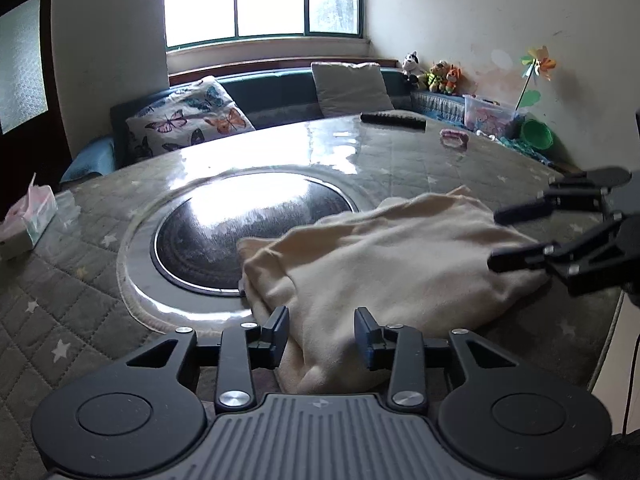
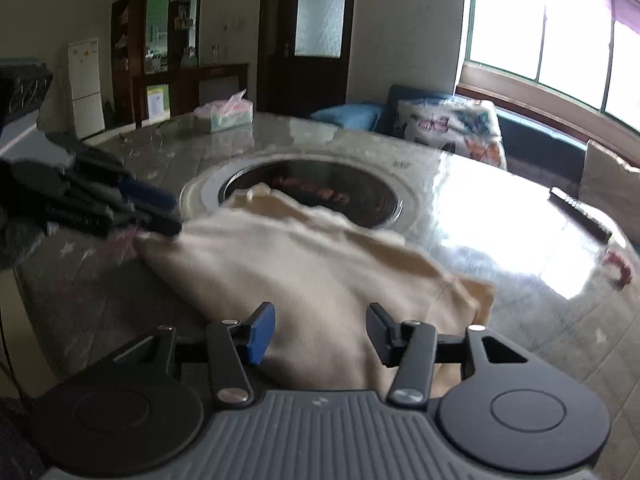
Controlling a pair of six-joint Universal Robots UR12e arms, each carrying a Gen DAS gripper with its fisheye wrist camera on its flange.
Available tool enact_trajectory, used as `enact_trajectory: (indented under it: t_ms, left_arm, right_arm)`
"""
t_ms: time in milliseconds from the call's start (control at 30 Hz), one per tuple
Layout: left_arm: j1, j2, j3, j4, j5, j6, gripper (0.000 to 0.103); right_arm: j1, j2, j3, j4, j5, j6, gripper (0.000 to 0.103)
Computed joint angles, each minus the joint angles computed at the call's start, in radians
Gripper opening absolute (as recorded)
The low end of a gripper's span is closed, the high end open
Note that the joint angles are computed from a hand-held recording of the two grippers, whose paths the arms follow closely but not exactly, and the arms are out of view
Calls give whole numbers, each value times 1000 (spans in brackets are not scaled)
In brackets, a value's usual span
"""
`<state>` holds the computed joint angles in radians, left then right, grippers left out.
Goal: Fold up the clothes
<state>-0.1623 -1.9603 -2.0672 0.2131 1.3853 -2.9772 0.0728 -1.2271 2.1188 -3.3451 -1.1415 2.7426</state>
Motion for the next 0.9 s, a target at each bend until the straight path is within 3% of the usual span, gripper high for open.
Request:
enact_trajectory:
  t_ms: [67, 267, 467, 700, 900]
  left_arm:
    - [1, -3, 0, -8, 2, -5, 39]
    - [12, -4, -4, -14, -7, -45, 39]
    - [13, -10, 11, 10, 19, -81, 39]
    - [15, -19, 27, -33, 38, -99, 40]
    - [14, -36, 66, -41, 58, -162, 39]
  right_arm:
    - [2, 9, -8, -16, -11, 16, 62]
    - [2, 25, -21, 35, -36, 35, 62]
    - [-8, 25, -27, -2, -23, 65, 67]
    - [-14, 54, -62, 56, -45, 126, 68]
    - [-23, 59, -78, 41, -28, 151, 68]
